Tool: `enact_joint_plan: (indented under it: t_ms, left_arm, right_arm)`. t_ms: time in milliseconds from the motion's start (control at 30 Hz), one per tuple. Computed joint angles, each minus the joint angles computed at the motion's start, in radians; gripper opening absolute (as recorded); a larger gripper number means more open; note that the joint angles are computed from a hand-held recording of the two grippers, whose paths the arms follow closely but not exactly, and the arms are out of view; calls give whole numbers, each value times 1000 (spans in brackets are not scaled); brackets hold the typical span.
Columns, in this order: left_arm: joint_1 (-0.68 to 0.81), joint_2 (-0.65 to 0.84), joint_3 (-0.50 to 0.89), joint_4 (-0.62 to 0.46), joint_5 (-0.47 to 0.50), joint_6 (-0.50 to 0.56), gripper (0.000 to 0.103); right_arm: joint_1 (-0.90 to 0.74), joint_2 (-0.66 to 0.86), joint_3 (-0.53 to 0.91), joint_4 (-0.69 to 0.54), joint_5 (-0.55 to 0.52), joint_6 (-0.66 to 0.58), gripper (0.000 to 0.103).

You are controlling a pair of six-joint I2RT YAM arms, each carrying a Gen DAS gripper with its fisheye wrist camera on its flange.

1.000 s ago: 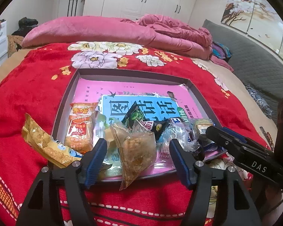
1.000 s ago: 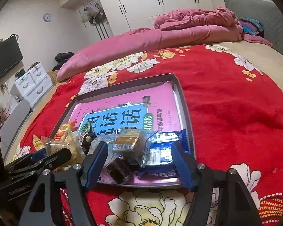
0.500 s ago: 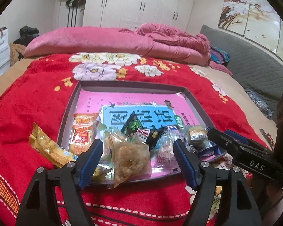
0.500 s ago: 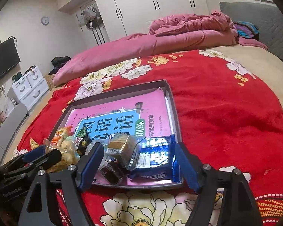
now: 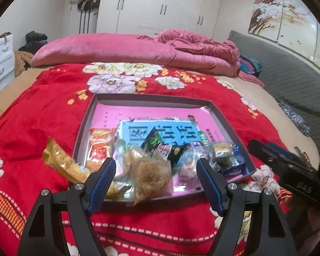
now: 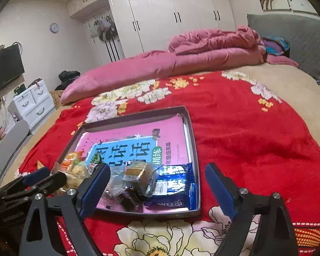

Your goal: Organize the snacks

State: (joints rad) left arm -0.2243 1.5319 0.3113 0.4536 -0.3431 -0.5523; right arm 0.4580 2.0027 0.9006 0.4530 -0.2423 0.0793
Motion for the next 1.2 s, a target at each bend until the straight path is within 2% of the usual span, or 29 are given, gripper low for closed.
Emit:
enact_joint_plan:
  t_ms: [233,333,500,600,767,967,1200]
  left_arm:
    - [-38,-63,-18,-160,16,-105,79]
    - [-90,-125,-37,-232,-26,-149,79]
    - [-178,-221,-80,-329,-43,-242,79]
    - [-228,-266,-88,-388,-72,-284,79]
    - [-278,-313,-102,-451,-91,-349,79]
    - [-337,-355,-117,-503,-110,-416,79]
    - [-396,-374,-110,-556,-145,-460,79]
  right_arm:
    - [29,-72,-82,-25,18,-27,102]
    - [33,-101,-116,-46,21,-29,102]
    - [50,-169,-192,-78,66,-36,102]
    - [38,-213,-242,-88,34,-27,102]
    - [26,-300,-331,-66,1,-24,102]
    - [65,-385,-399,-35,43,-58,102]
    - [97,-409,-418,-36,78,-70,102]
